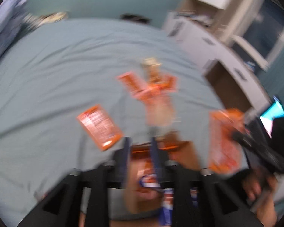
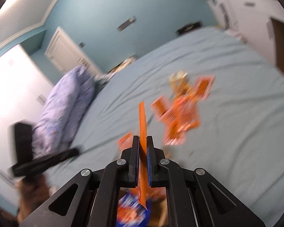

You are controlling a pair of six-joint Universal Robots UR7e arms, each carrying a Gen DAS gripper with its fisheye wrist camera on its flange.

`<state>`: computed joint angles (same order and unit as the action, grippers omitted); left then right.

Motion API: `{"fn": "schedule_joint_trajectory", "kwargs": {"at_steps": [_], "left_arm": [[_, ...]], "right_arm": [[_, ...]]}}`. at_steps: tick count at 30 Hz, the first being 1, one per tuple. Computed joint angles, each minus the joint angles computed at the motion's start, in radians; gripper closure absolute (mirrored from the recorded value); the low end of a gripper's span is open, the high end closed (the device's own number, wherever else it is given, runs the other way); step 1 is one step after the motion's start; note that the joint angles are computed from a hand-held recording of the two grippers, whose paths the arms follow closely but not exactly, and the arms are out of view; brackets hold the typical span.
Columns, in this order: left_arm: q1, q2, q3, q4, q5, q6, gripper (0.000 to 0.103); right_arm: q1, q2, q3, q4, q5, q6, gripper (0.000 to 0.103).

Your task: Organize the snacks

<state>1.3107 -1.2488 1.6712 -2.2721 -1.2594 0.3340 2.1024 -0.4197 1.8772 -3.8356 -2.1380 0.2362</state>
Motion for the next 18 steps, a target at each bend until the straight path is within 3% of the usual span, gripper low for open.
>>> {"fn": "schedule_joint_trajectory", "kwargs": {"at_steps": [2,5,6,7,9,12,18], "left_arm": [[0.023,0.018,-0.026,0.012,0.052,-0.076,0.054],[0.039,0.033,-0.056,0.021,0.065,-0.124,0.029],[0.041,0.031,-0.056,0.012,0.065,-0.130,0.028],[0.044,0.034,-0.059,0.003,0.066,-0.131,0.028],[0.044,0.046,-0.072,0.016,0.085,-0.127,0.027],[0.039,0.104,-0.127,0.093,0.158,-0.139,0.027],[0.056,0.242,-0.284,0.275,0.244,-0.198,0.027]], "right_arm": [[-0.001,-0.001,0.006,0.054,0.043,0.019,0.098],[-0.001,-0.003,-0.014,0.152,0.045,0.048,0.097],[-0.004,-0.012,-0.018,0.196,0.038,0.064,0.087],[-0.002,-0.013,-0.032,0.247,0.003,0.086,0.061],[0.003,-0.013,-0.053,0.293,-0.059,0.113,0.023],[0.003,-0.023,-0.053,0.303,-0.073,0.137,0.020],[0.038,-0.022,-0.056,0.288,-0.221,0.172,0.020]]}}
